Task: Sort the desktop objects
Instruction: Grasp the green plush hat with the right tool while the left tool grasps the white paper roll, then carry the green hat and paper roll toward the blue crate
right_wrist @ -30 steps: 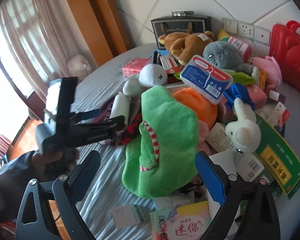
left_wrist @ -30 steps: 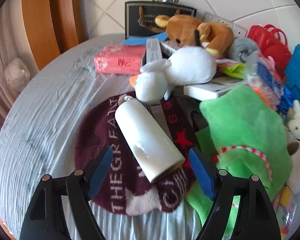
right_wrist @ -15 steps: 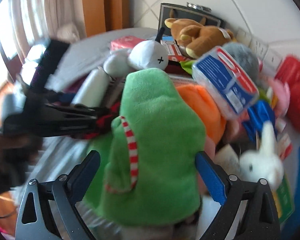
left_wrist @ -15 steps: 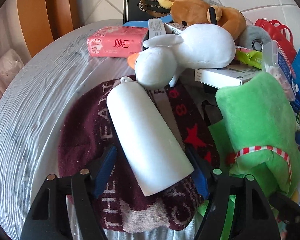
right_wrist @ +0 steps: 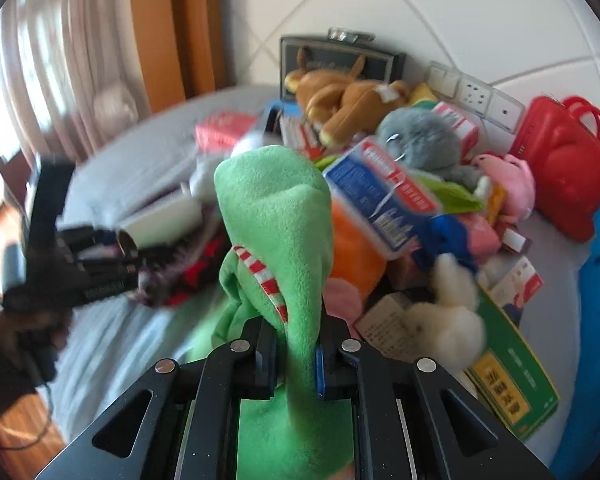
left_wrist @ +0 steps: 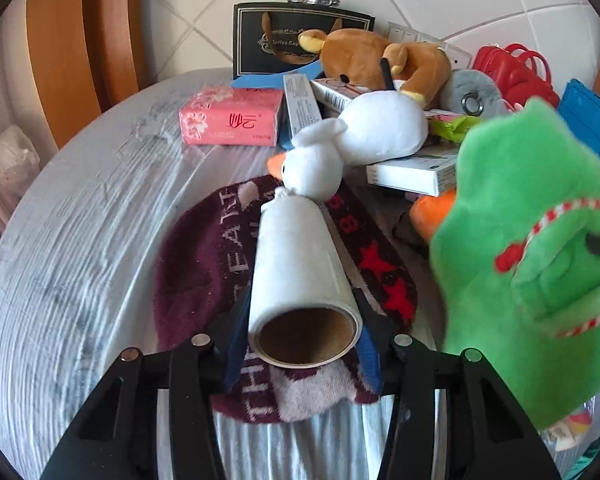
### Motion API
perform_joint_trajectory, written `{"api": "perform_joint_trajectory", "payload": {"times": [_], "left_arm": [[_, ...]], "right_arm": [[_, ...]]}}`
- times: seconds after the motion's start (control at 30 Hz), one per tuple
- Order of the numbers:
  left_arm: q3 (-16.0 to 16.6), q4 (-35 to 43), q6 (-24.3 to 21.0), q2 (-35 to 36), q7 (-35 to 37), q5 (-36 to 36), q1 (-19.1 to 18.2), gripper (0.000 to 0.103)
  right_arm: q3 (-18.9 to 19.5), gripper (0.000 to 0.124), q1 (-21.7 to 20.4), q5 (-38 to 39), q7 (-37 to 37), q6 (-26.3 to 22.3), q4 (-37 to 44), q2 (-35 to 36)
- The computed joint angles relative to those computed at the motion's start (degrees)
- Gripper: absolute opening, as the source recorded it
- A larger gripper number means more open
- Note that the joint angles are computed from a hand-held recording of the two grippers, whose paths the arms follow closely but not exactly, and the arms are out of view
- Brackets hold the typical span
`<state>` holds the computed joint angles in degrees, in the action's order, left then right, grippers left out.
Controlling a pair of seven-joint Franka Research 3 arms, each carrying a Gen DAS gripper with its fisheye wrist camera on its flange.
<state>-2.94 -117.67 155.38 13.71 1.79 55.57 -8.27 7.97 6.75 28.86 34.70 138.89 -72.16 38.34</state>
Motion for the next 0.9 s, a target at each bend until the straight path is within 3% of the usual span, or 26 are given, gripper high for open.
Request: {"api": "perform_joint_trajectory", "payload": {"times": [0.03, 0.23, 0.53, 0.73, 0.9], "left_arm": [[0.04, -0.42, 0.19, -0.58, -0.15, 0.24, -0.02, 0.045], [-0.96, -1.95, 0.17, -3.98, -1.3, 3.28, -0.32, 0.044], [-3.38, 0.6, -0.21, -7.21, 1.4, 6.95, -0.42, 0.044], [-4.65, 10.45, 0.58, -4.43, 7.85, 9.59, -2.36, 0.044], [-4.99, 26.53, 1.89, 3.58, 18.17, 7.62, -6.5, 0.044]], "right_arm": [[1.5, 0.012, -1.59, 0.53, 0.57, -0.26, -0.05, -0.56], [1.03, 0.012, -3.21, 6.46, 0.85, -1.42, -1.27, -4.22], [1.07, 0.012, -5.32, 12.94, -2.08, 2.15, -4.73, -9.96], [0.68, 0.012, -7.34, 19.27, -6.67, 6.98, -9.19, -15.93], [-0.56, 0.012, -11.33, 31.93, -15.38, 10.13, -12.0, -22.64]]}}
